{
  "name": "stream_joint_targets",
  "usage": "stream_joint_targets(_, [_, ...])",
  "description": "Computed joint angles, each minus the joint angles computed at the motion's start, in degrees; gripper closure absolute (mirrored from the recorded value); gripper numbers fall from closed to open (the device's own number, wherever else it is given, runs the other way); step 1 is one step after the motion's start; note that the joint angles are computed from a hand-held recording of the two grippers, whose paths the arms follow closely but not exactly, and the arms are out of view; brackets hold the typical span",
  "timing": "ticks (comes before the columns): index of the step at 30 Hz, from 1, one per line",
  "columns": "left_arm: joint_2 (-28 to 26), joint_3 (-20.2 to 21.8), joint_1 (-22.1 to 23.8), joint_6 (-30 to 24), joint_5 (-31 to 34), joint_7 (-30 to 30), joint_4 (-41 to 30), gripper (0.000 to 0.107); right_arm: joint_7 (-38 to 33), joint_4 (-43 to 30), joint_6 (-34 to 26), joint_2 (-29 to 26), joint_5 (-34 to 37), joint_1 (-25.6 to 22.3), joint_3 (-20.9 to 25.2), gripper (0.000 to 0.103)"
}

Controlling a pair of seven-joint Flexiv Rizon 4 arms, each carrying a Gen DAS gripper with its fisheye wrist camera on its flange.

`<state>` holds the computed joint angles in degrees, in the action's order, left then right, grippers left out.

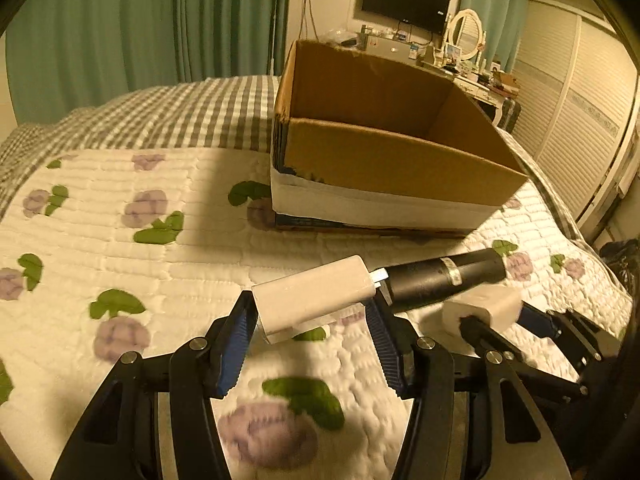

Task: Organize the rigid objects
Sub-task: 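Grasp a white charger with the left tool while the right tool grasps the other charger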

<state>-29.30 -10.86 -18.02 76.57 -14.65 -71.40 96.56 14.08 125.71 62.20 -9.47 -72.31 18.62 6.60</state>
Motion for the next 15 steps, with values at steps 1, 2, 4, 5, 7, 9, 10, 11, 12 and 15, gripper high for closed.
stream_joint_targets(1, [0.23, -0.52, 0.59, -0.05, -0.35, 0.60, -0.12, 0.050, -0.88, -0.09, -0.33, 0.04, 0.62, 0.19, 0.26, 0.053])
stream_joint_targets(2, [0.89, -0.99, 0.93, 0.45, -0.72, 0.94, 0.72, 0.050, -1.12, 0.41, -0.38, 0.63, 0.56, 0.20, 0.39, 0.053])
stream_joint_targets(4, [2.07, -1.41, 1.32, 1.06, -1.36, 1.22, 1.96, 0.050, -1.61, 0.62, -0.81, 1.10, 1.07, 0.41, 0.75, 0.053])
stream_joint_targets(5, [3.00, -1.95, 1.79, 1.57, -1.97, 1.59, 3.02, 0.050, -1.40, 0.67, -0.97, 1.34, 1.10, 0.57, 0.93, 0.053])
stream_joint_targets(7, [4.73, -2.65, 2.48, 2.71, -2.99, 2.32, 4.95, 0.050, -1.05, 0.91, -1.53, 2.06, 1.12, 0.88, 1.33, 0.053])
stream_joint_targets(9, [6.18, -3.19, 2.97, 3.85, -3.90, 3.03, 6.67, 0.050, -1.09, 0.79, -2.41, 2.70, 1.24, 1.37, 1.89, 0.053])
stream_joint_targets(10, [7.00, -3.55, 3.36, 4.35, -4.47, 3.52, 7.59, 0.050, -0.87, 0.86, -2.62, 3.15, 1.17, 1.50, 2.10, 0.054])
stream_joint_targets(11, [7.91, -3.85, 3.68, 4.80, -5.04, 4.00, 8.54, 0.050, -0.56, 0.90, -2.78, 3.68, 1.25, 1.62, 2.35, 0.054])
stream_joint_targets(12, [8.60, -4.07, 3.93, 5.17, -5.56, 4.46, 9.23, 0.050, -0.18, 1.02, -2.87, 4.17, 1.22, 1.66, 2.55, 0.054])
stream_joint_targets(15, [11.10, -5.36, 5.00, 6.90, -7.77, 6.59, 11.63, 0.050, 0.88, 1.25, -4.51, 6.29, 0.76, 1.92, 3.44, 0.053])
